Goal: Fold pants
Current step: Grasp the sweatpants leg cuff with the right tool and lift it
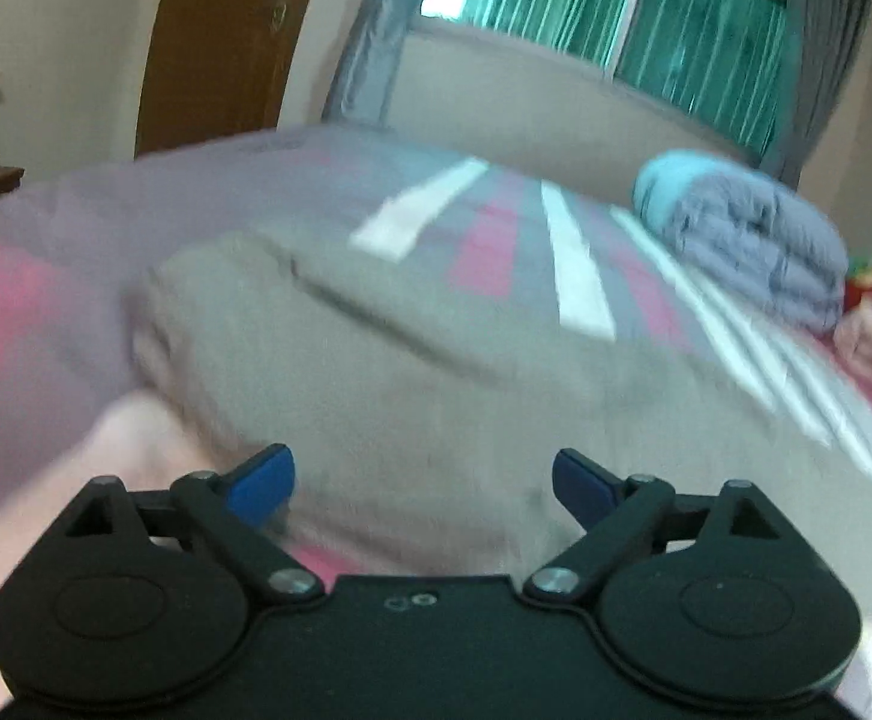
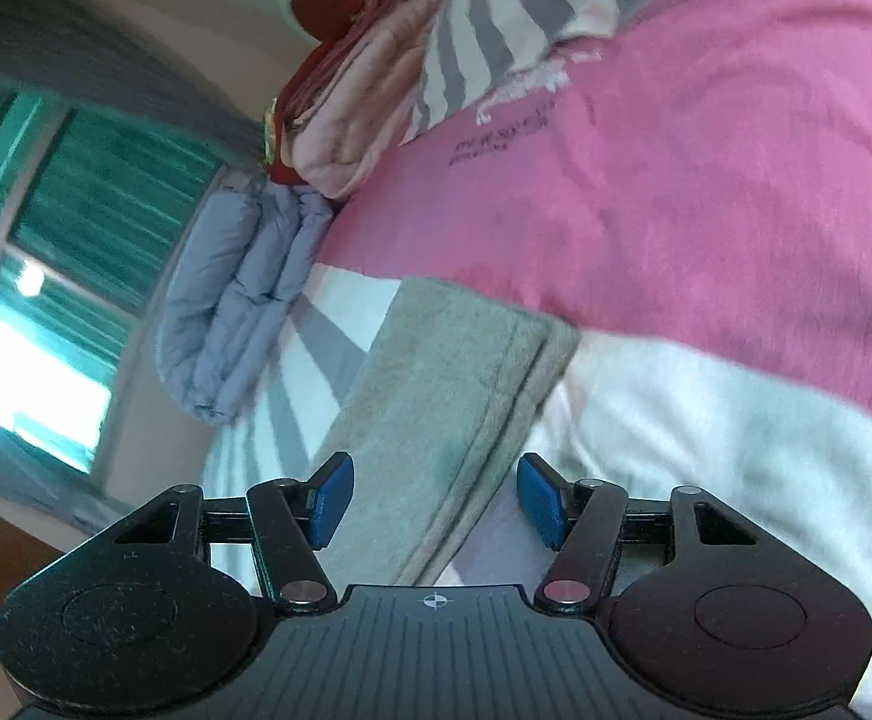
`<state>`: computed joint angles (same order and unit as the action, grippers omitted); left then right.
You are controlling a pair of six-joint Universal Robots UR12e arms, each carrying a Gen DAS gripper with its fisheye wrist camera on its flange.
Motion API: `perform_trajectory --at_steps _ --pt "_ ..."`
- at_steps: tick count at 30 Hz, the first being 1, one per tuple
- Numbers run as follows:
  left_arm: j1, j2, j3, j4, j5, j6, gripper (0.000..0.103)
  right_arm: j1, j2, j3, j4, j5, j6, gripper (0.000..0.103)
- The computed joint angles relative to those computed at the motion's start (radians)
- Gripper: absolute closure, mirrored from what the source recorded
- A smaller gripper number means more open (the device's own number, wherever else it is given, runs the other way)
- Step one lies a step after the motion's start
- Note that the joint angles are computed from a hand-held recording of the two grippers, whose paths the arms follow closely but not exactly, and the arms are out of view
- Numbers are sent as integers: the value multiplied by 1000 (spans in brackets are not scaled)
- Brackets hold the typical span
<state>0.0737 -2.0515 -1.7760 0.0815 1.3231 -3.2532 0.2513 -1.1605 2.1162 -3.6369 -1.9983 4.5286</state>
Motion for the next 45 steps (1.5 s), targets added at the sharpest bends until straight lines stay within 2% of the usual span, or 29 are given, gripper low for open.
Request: perform_trajectory --at_steps 2,3,5,10,12,13,14,15,16,17,20,21,22,23,25,32,41,45 --pt "-8 -5 -8 -18 29 -27 11 0 10 3 -23 -11 44 42" --pt "-5 -10 -20 14 21 -74 11 -2 13 4 -30 -13 64 42" --pt "-4 -10 -24 25 19 -80 10 -7 19 4 -50 -13 84 42" --pt "-8 -7 -24 14 31 -71 10 -26 19 -26 13 22 -2 43" --pt "-9 -7 -28 18 36 -68 10 -24 26 -44 46 17 -44 47" --pt "-9 -4 -32 19 39 -66 9 -23 30 -54 68 13 -75 58" --pt "-9 -5 -34 20 42 -64 9 -24 30 -60 93 14 -99 81" --pt "-13 -10 -26 17 48 -66 9 -27 29 -62 117 25 -117 90" --pt "-16 -15 -19 15 50 -66 9 -38 33 -57 102 65 -120 94" --pt "-16 -15 -19 15 49 -64 8 -46 31 -50 89 82 -129 94" --pt "-15 -17 -17 12 46 -58 8 -41 35 -31 -9 28 -156 94" --pt "-15 -16 -17 12 47 -59 8 -43 37 -27 17 34 -124 95" --pt "-16 -16 -17 12 48 -60 8 -49 49 -21 2 52 -85 96" --pt "-15 -16 -17 12 47 -59 8 -44 52 -23 2 42 -87 96" --pt "-15 -17 -17 14 43 -61 8 -36 38 -32 49 30 -120 96" --pt "-13 -22 -17 25 39 -62 8 -43 27 -19 50 58 -109 96" --pt "-9 -23 -19 31 30 -64 8 -38 10 -61 172 33 -119 95" --pt "-5 -21 -21 36 17 -70 8 -16 5 -99 208 -16 -188 95"
